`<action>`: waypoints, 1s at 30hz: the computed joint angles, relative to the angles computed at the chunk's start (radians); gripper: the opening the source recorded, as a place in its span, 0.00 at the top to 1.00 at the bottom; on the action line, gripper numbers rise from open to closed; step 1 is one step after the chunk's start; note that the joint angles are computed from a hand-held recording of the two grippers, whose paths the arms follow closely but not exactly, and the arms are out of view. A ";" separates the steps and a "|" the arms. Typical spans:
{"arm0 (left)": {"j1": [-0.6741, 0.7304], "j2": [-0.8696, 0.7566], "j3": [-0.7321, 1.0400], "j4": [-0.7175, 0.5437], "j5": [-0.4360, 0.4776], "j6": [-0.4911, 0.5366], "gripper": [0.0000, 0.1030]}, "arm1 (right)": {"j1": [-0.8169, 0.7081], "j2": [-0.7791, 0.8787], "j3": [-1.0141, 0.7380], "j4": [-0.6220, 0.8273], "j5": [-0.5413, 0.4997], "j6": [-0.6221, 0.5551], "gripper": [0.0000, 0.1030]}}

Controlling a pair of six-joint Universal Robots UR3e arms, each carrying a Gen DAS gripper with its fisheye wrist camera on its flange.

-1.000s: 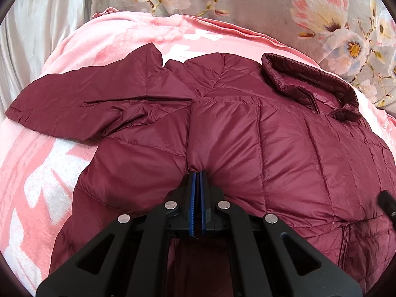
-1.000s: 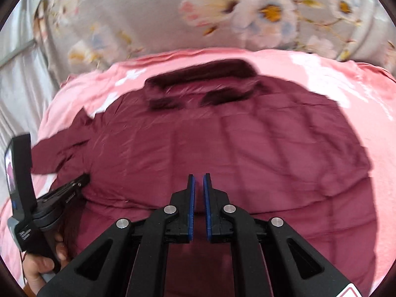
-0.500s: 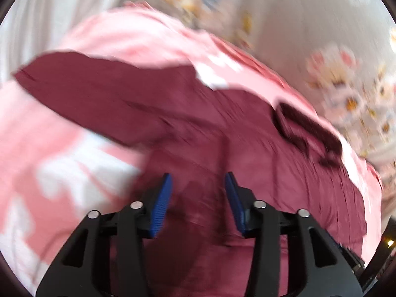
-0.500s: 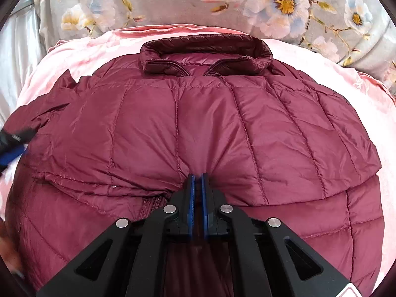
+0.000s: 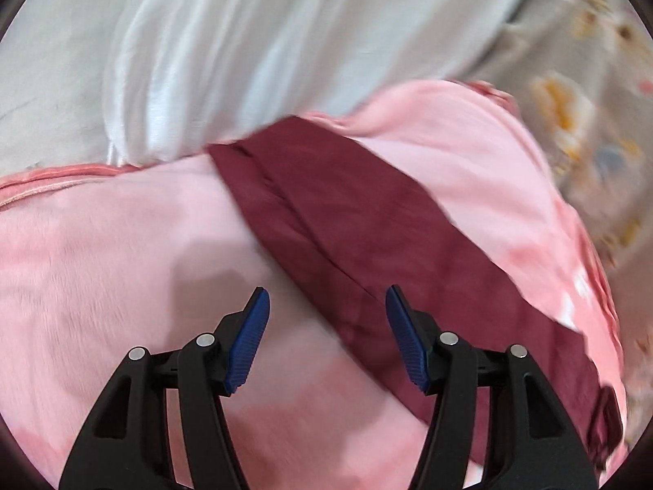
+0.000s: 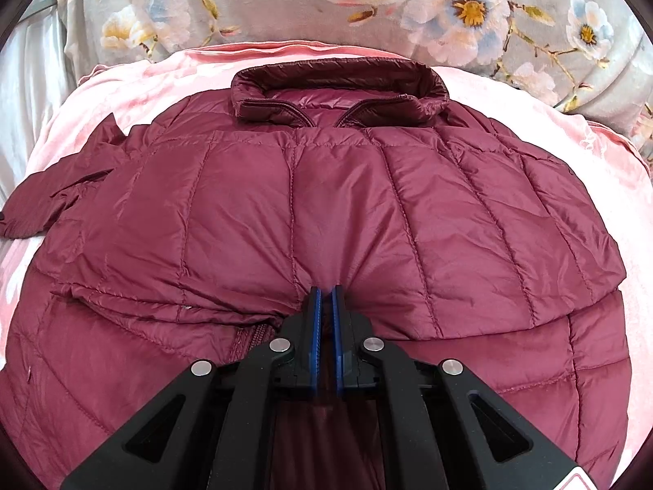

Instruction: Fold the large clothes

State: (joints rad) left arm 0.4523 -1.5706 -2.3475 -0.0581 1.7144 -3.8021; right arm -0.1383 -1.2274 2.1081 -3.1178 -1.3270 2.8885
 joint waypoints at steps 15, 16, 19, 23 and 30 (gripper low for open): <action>-0.061 -0.094 0.096 0.125 0.026 0.060 0.99 | 0.011 0.012 0.006 -0.037 -0.017 0.013 0.96; -0.102 -0.062 0.116 0.109 0.044 0.062 0.99 | 0.011 0.012 0.006 -0.038 -0.016 0.015 0.96; -0.273 -0.008 0.240 0.029 0.135 0.066 0.99 | 0.009 0.011 0.008 -0.044 -0.011 0.023 0.96; -0.590 -0.083 0.560 -0.113 0.314 0.090 0.99 | -0.032 -0.033 0.072 -0.099 0.042 0.043 0.90; -0.999 -0.525 1.293 -0.340 0.380 0.252 0.99 | -0.273 -0.445 0.430 -0.037 0.324 -0.057 0.90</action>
